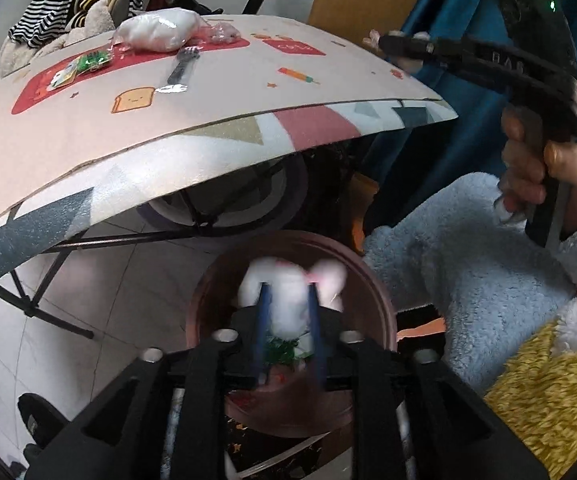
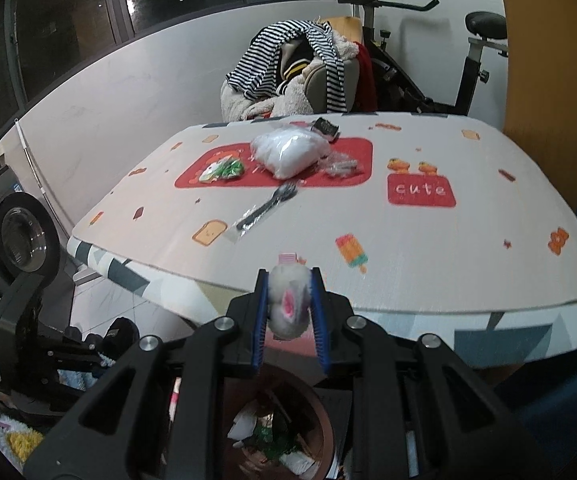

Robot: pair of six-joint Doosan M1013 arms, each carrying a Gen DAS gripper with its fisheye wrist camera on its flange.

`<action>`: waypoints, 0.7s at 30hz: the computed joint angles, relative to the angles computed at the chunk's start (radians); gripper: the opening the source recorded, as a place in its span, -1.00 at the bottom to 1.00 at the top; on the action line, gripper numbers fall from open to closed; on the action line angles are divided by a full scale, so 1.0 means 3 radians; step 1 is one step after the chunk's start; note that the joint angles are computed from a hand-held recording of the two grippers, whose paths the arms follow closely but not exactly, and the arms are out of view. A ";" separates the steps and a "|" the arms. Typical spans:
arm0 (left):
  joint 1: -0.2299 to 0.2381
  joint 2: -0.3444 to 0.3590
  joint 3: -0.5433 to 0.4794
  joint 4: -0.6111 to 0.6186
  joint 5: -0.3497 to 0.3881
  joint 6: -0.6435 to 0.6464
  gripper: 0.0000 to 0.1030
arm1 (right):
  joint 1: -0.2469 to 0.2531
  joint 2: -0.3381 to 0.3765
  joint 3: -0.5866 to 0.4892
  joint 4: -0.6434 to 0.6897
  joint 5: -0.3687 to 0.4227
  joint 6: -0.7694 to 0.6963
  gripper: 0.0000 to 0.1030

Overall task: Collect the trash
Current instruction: 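Lower both plush toys over the bin and open both grippers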

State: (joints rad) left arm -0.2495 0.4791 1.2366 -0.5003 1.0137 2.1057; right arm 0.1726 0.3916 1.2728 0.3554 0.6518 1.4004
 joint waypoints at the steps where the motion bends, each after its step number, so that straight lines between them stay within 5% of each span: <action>1: 0.0003 -0.0012 0.0014 -0.0038 -0.0037 0.0003 -0.07 | 0.0003 -0.0011 0.0022 0.0020 0.0019 -0.0005 -0.55; 6: 0.0022 -0.0108 0.0100 -0.0051 -0.0377 -0.0297 0.39 | 0.0018 -0.0023 0.0081 0.0074 0.0071 -0.0030 -0.55; 9: 0.0039 -0.0233 0.0265 -0.0005 -0.0807 -0.0767 0.66 | 0.0037 -0.0017 0.0102 0.0109 0.0150 -0.0075 -0.55; 12: -0.0032 -0.0374 0.0454 0.0622 -0.1284 -0.1533 0.79 | 0.0080 0.0001 0.0131 0.0164 0.0253 -0.0161 -0.55; 16: -0.0092 -0.0400 0.0476 0.1264 -0.1364 -0.2149 0.80 | 0.0127 0.0046 0.0133 0.0136 0.0376 -0.0181 -0.55; 21: -0.0093 -0.0367 0.0427 0.1474 -0.1308 -0.2375 0.81 | 0.0181 0.0157 0.0043 0.0017 0.0679 -0.0096 -0.55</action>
